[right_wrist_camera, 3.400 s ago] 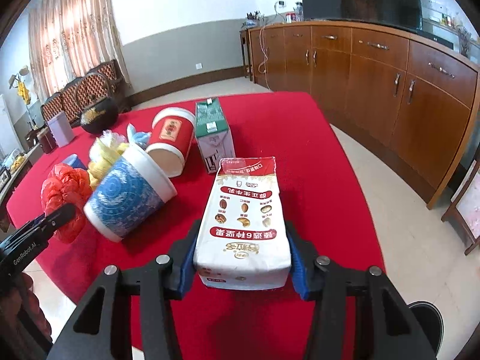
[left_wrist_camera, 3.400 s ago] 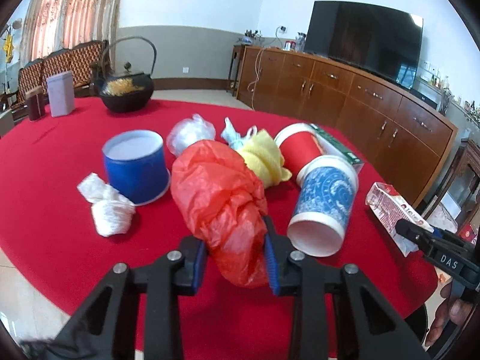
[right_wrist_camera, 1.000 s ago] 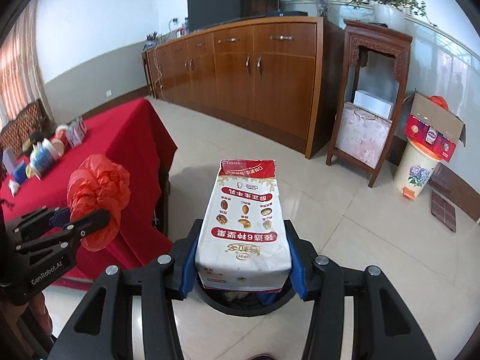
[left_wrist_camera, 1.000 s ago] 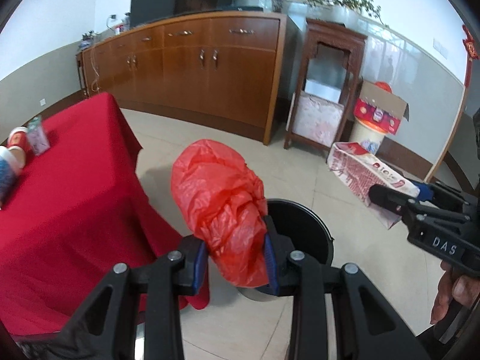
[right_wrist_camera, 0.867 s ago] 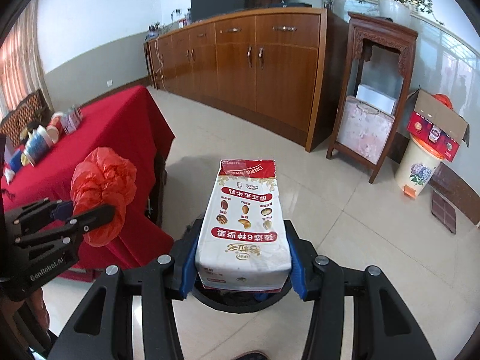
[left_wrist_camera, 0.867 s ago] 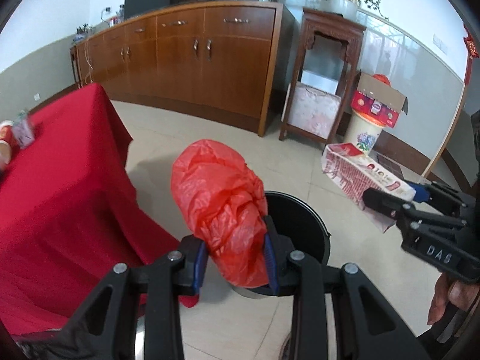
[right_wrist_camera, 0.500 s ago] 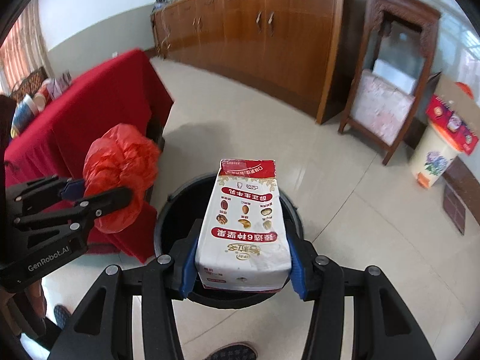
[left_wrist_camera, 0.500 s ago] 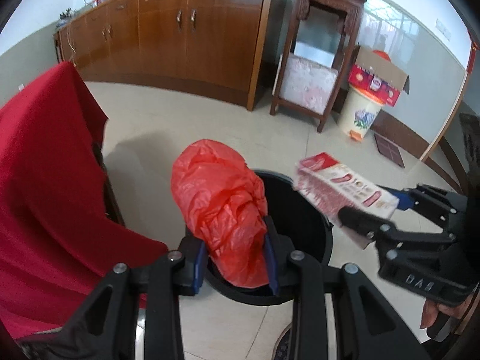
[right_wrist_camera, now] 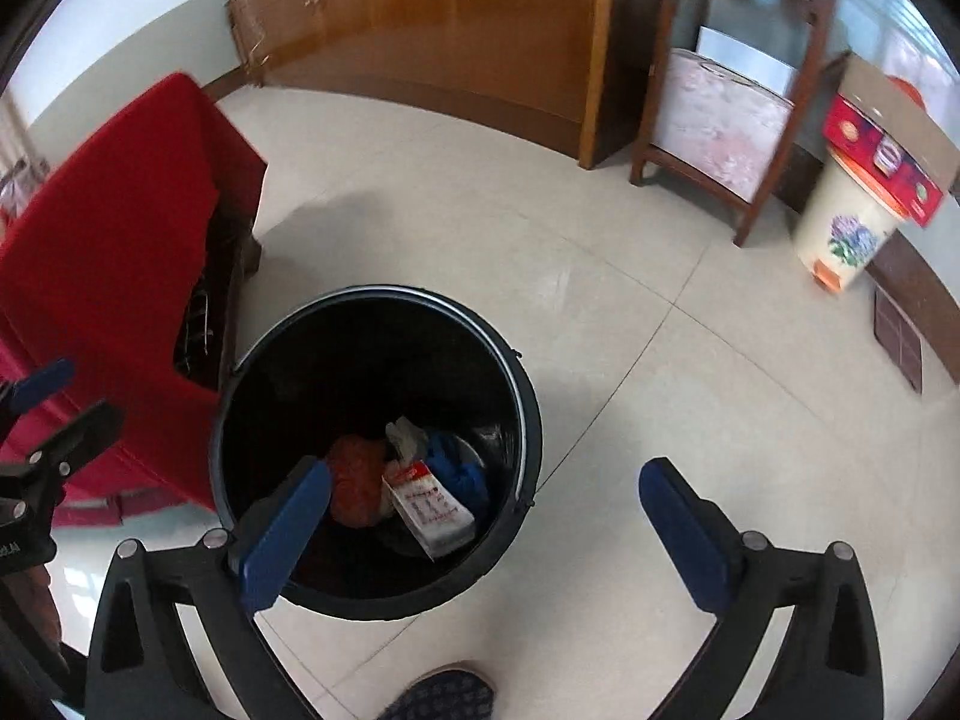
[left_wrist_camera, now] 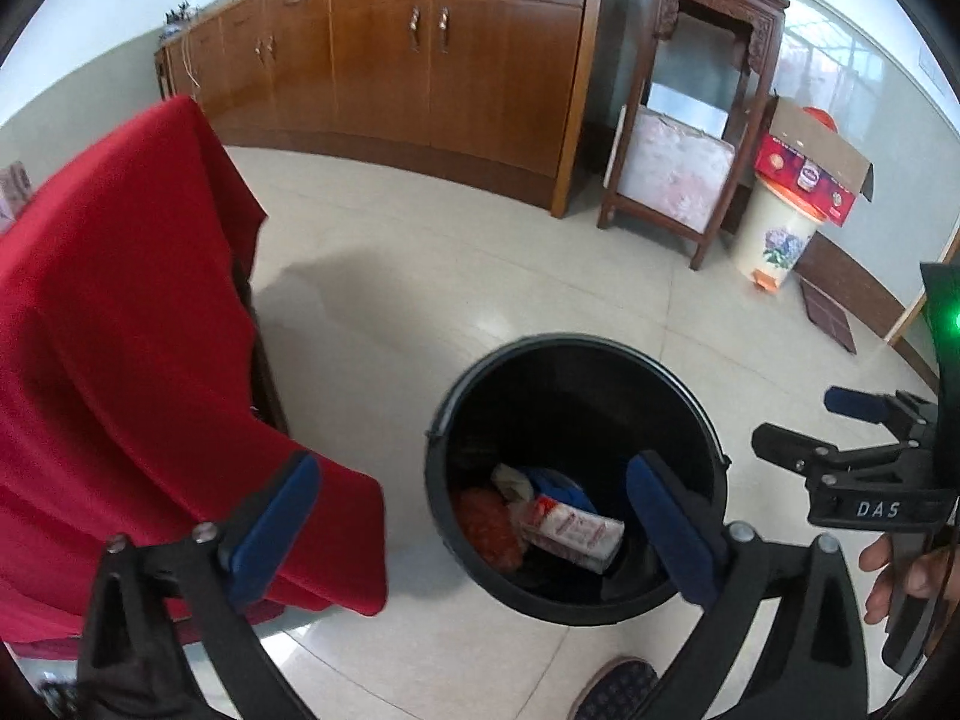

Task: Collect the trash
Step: 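Carry both bags over the black bucket and open both tools to drop them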

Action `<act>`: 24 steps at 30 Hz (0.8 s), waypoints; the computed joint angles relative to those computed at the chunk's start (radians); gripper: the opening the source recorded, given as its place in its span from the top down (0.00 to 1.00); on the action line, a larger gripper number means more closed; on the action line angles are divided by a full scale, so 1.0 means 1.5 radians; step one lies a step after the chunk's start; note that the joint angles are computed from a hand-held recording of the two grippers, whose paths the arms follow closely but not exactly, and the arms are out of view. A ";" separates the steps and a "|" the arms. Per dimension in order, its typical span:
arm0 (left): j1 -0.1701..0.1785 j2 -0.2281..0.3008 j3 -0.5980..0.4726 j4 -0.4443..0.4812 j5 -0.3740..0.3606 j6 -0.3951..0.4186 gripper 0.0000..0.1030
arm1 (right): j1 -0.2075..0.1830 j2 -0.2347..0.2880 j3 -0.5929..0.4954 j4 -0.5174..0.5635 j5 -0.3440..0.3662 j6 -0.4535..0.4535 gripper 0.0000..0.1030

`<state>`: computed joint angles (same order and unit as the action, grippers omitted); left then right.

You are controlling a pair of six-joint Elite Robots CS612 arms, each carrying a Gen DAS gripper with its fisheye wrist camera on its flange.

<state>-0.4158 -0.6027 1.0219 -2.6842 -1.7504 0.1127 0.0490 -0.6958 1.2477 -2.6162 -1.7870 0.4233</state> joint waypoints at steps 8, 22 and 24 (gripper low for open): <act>0.010 -0.025 0.022 -0.045 0.006 0.003 0.00 | 0.022 -0.023 0.017 -0.062 -0.039 0.008 0.00; 0.029 -0.060 0.061 -0.104 0.025 -0.013 0.00 | 0.061 -0.035 0.006 -0.120 -0.058 0.001 0.00; 0.033 -0.064 0.065 -0.110 0.024 -0.017 0.00 | 0.066 -0.035 0.002 -0.123 -0.062 0.001 0.00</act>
<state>-0.3665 -0.6980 1.1190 -2.8499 -1.7150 0.0874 0.1480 -0.7478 1.2507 -2.8010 -1.8805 0.4256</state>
